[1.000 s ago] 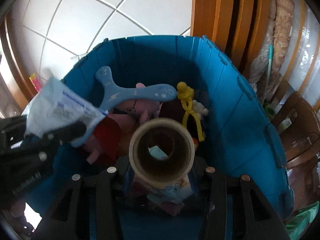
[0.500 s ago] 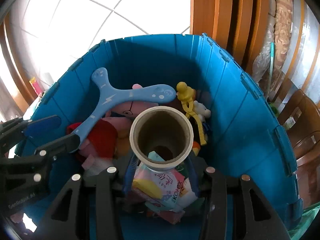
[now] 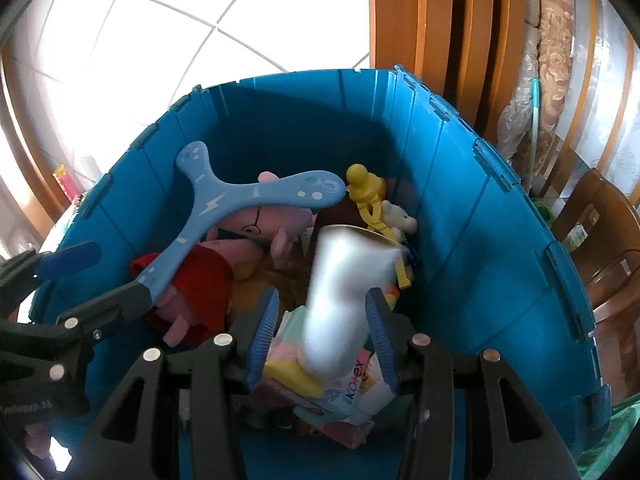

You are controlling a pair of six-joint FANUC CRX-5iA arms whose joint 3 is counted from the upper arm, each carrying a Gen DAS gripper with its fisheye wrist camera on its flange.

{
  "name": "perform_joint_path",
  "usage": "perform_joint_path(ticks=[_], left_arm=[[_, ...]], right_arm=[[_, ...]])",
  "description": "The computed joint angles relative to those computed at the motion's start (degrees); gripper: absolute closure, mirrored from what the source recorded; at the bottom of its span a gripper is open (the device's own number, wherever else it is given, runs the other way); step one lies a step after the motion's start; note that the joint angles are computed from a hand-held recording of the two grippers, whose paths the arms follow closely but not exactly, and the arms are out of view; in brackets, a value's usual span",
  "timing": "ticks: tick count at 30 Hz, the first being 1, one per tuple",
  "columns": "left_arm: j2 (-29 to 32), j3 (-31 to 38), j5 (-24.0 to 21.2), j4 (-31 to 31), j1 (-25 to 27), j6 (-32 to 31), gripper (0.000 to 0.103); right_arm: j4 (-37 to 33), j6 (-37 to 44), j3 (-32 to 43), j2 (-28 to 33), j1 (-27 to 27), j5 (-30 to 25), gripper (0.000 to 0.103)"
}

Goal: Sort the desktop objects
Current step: 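Carry the plastic bag and paper roll into the blue crate and release both, then withdraw both tools from the crate back over the table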

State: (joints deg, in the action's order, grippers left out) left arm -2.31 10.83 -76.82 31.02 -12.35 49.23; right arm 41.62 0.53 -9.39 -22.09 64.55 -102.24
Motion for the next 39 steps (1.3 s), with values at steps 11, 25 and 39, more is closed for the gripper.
perform_joint_path(ticks=[11, 25, 39], left_arm=[[-0.42, -1.15, 0.53, 1.53, 1.24, 1.65, 0.017], [-6.52, -5.21, 5.30, 4.40, 7.23, -3.23, 0.017], [-5.15, -8.53, 2.35, 15.82, 33.32, -16.52, 0.010]], right_arm=[[2.76, -2.81, -1.80, -1.54, 2.18, 1.06, 0.031], [4.98, -2.88, 1.98, 2.22, 4.15, -2.19, 0.000], [10.33, 3.19, 19.87, 21.69, 3.60, 3.80, 0.000]])
